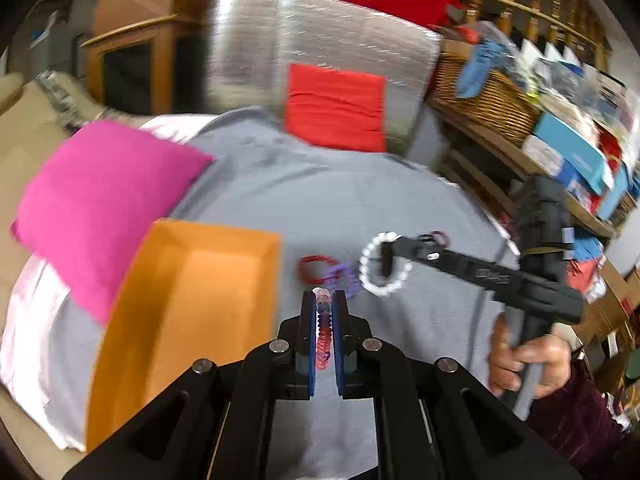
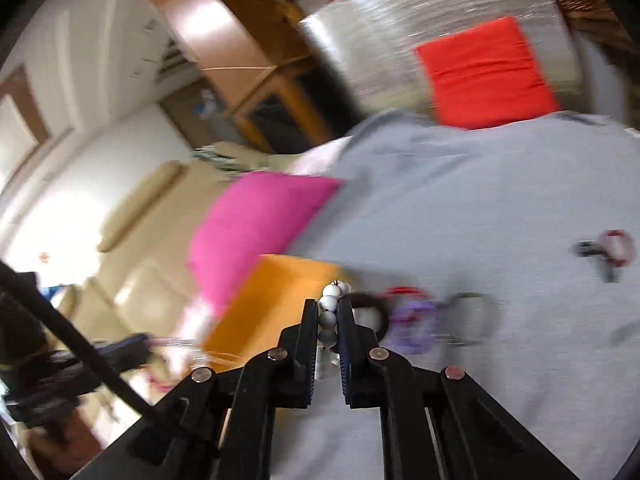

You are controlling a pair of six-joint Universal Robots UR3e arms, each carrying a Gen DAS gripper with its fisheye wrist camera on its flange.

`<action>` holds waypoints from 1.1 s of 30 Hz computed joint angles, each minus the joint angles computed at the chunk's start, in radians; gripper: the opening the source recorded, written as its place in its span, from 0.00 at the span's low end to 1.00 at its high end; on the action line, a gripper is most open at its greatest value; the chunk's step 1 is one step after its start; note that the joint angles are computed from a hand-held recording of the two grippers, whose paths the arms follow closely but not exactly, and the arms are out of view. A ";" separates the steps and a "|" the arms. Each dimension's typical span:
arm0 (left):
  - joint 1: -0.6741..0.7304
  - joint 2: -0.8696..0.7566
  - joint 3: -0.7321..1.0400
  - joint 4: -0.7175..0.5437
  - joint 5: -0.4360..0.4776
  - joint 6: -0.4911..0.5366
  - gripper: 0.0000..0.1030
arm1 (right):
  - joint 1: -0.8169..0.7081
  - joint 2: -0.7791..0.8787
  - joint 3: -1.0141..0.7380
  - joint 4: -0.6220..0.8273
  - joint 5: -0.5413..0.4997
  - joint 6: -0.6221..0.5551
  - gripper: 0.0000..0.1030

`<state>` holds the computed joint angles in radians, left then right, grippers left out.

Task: Organize jewelry
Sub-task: 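Carry both bracelets into the orange box and open both tools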

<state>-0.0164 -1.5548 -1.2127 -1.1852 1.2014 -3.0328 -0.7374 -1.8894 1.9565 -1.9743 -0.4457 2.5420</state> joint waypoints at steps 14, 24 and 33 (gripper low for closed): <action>0.188 0.018 -0.297 0.014 0.066 0.039 0.07 | 0.623 0.532 -0.351 -0.485 -0.429 0.482 0.11; 0.113 -0.018 -0.272 0.073 0.183 -0.022 0.40 | 0.502 0.476 -0.248 -0.568 -0.371 0.538 0.54; 0.067 0.028 -0.238 0.047 0.202 -0.047 0.44 | 0.054 0.229 -0.001 -0.362 -0.129 0.312 0.54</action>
<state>0.0510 -1.5266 -1.4509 -1.1380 1.4029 -3.0800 -0.6831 -1.6609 1.9552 -2.3368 -0.5752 2.8536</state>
